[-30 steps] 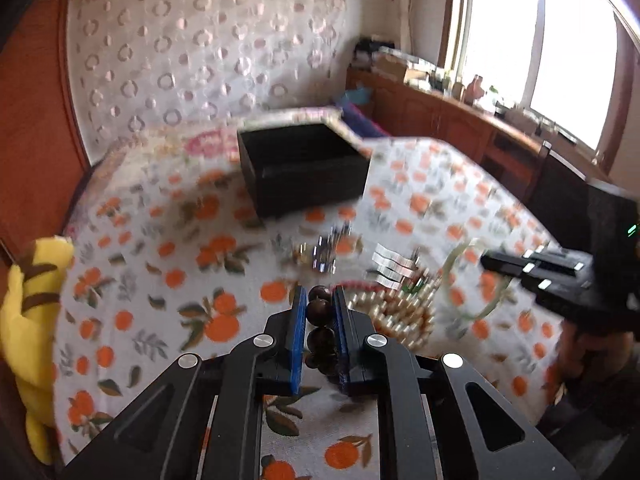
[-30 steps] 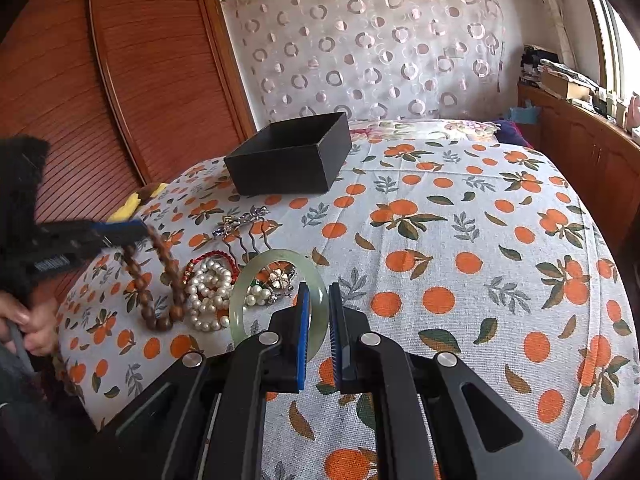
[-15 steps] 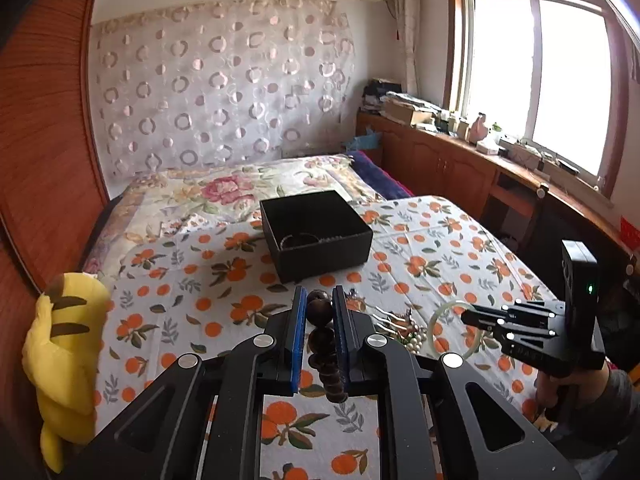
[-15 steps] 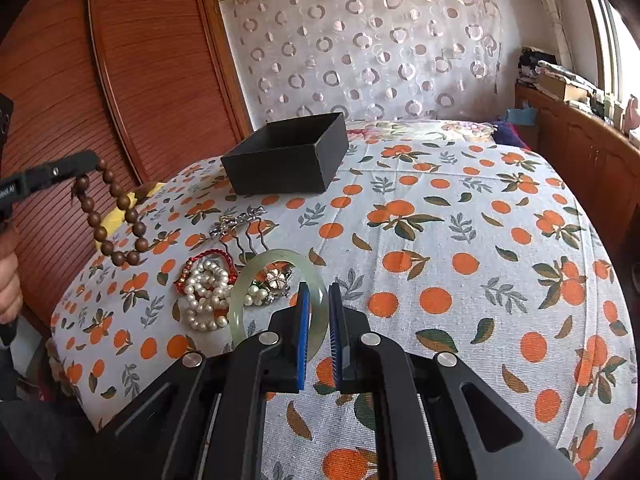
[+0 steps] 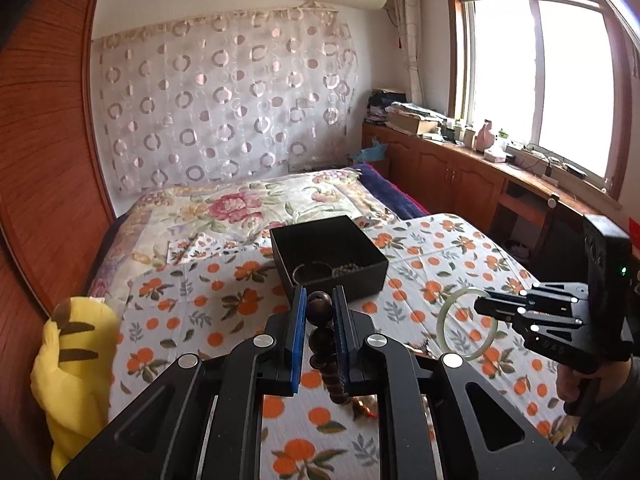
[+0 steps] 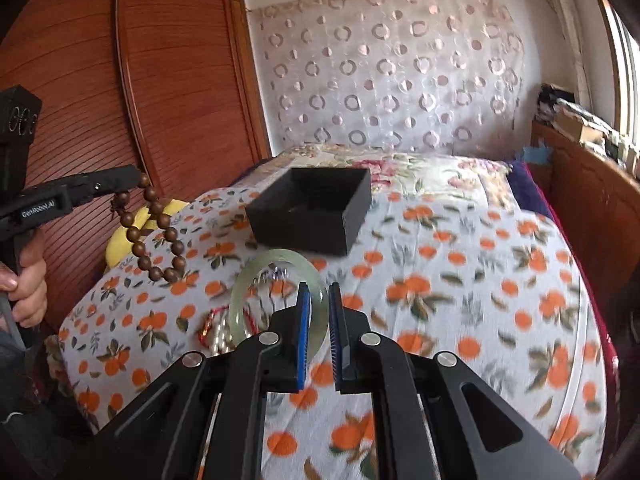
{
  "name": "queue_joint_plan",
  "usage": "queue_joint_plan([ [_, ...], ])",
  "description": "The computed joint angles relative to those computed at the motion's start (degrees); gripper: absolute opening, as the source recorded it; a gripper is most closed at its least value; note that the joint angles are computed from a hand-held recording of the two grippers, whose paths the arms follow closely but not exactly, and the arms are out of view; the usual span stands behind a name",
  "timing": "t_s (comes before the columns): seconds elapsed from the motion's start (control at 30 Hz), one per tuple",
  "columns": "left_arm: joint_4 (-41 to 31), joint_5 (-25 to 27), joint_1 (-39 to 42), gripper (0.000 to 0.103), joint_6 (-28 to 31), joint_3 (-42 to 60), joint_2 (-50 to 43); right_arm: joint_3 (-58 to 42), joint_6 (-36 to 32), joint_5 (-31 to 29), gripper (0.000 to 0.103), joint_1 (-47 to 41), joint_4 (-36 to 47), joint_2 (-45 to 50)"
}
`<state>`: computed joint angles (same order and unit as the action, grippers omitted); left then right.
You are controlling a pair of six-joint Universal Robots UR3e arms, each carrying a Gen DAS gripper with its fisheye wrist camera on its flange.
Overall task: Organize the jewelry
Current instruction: 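Carry the bead bracelet and jade bangle into the black box and release both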
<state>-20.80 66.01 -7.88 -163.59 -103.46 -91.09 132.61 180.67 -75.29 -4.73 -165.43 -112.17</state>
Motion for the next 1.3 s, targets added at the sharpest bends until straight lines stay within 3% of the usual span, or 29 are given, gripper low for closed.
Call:
queue_joint_plan([
  [0.33, -0.78, 1.89, -1.26, 0.012, -1.98, 13.02, -11.01, -17.30, -3.87, 0.03, 0.011, 1.09, 2.21, 14.71],
  [0.83, -8.96, 4.40, -2.99, 0.012, -4.82, 37.33, -28.45, -45.19, -5.84, 0.87, 0.011, -0.07, 7.07, 40.23],
  [1.07, -14.08, 4.94, -4.40, 0.012, -4.80, 47.69, -34.32, -45.66, -5.73, 3.38, 0.011, -0.75, 6.36, 43.27],
  [1.3, -21.47, 5.48, -6.61, 0.012, -4.78, 62.96, -42.18, -44.82, -5.41, 5.99, 0.017, -2.03, 6.43, 42.93],
])
